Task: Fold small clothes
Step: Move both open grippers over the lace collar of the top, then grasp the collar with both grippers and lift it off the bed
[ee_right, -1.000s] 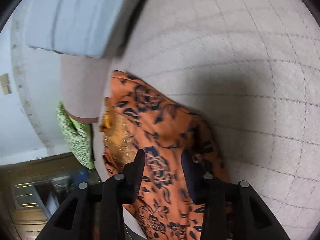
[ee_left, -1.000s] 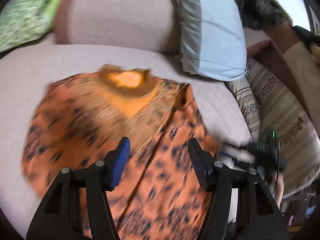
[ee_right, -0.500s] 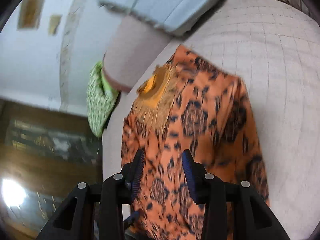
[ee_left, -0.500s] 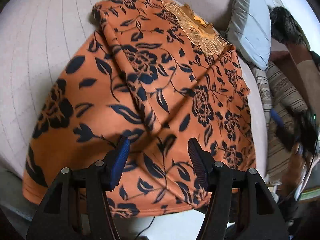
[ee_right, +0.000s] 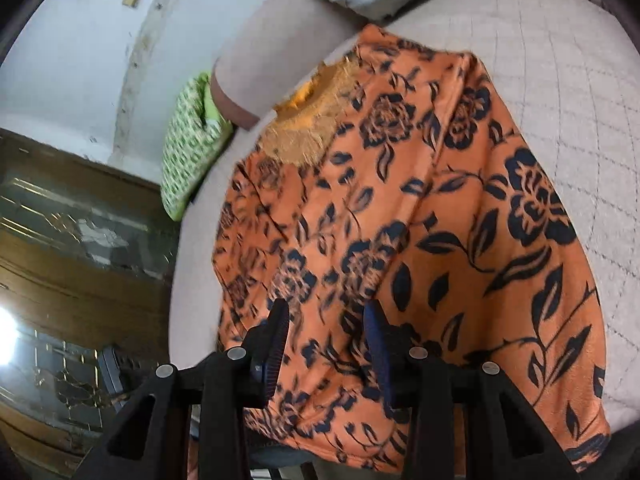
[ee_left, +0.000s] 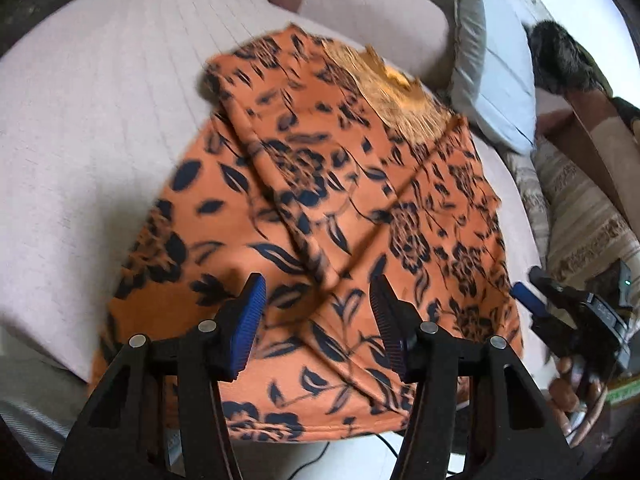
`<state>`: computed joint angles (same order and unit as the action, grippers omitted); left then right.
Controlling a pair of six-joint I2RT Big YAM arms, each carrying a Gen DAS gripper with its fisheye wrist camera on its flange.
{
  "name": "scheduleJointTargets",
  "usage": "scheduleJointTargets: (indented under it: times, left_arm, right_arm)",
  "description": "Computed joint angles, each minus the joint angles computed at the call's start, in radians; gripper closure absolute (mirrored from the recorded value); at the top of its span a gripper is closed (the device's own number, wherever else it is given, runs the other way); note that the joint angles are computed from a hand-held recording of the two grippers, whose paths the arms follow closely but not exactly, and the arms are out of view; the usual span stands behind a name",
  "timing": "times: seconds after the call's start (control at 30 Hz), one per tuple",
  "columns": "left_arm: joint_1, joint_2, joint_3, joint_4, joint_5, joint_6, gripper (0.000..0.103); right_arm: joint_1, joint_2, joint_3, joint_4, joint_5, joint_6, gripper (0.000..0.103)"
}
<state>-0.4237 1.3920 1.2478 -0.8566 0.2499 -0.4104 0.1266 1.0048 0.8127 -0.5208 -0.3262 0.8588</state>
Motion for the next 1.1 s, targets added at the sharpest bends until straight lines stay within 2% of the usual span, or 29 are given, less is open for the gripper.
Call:
scheduleJointTargets:
  times: [0.13, 0.3, 0.37, 0.4, 0.6, 0.67, 0.73, 0.83, 0.93, 1.0, 1.03, 1.1]
  left_arm:
    - [0.013, -0.018, -0.014, 0.021, -0.031, -0.019, 0.049]
    - [0.013, -0.025, -0.014, 0.029, -0.057, -0.034, 0.048]
    - [0.005, -0.017, 0.0, 0.014, -0.082, -0.042, 0.049]
    - [-0.002, -0.001, 0.027, -0.015, -0.099, -0.03, 0.049]
    - [-0.006, 0.073, 0.192, -0.1, -0.089, 0.029, 0.048]
    - [0.002, 0.13, 0.298, -0.134, -0.078, 0.061, 0.048]
    - [0.011, 0.204, 0.424, -0.157, -0.084, 0.057, 0.048]
    - [0.025, 0.35, 0.648, -0.231, -0.043, 0.076, 0.044]
    - [0.04, 0.523, 0.898, -0.353, 0.018, 0.121, 0.044]
    - [0.053, 0.631, 1.059, -0.431, 0.021, 0.147, 0.044]
    - [0.058, 0.659, 1.105, -0.45, 0.015, 0.148, 0.044]
    - [0.079, 0.746, 1.243, -0.5, 0.01, 0.147, 0.044]
  right_arm:
    - [0.047, -0.008, 0.012, 0.011, 0.104, -0.005, 0.066]
    - [0.079, -0.007, 0.007, 0.05, 0.124, 0.005, 0.066]
    - [0.088, 0.005, 0.013, 0.043, 0.114, -0.001, 0.066]
    - [0.087, 0.011, 0.017, 0.037, 0.098, -0.006, 0.066]
    - [0.079, 0.032, 0.033, 0.039, 0.025, -0.051, 0.066]
    - [0.062, 0.039, 0.045, 0.05, 0.003, -0.034, 0.066]
    - [0.049, 0.059, 0.072, 0.044, -0.002, -0.006, 0.066]
    - [0.026, 0.132, 0.174, -0.029, -0.001, -0.061, 0.066]
    - [-0.017, 0.237, 0.31, -0.124, 0.005, -0.148, 0.066]
    - [-0.049, 0.317, 0.412, -0.214, 0.019, -0.229, 0.066]
    - [-0.071, 0.376, 0.484, -0.287, 0.025, -0.278, 0.066]
    - [-0.107, 0.444, 0.559, -0.347, 0.004, -0.336, 0.066]
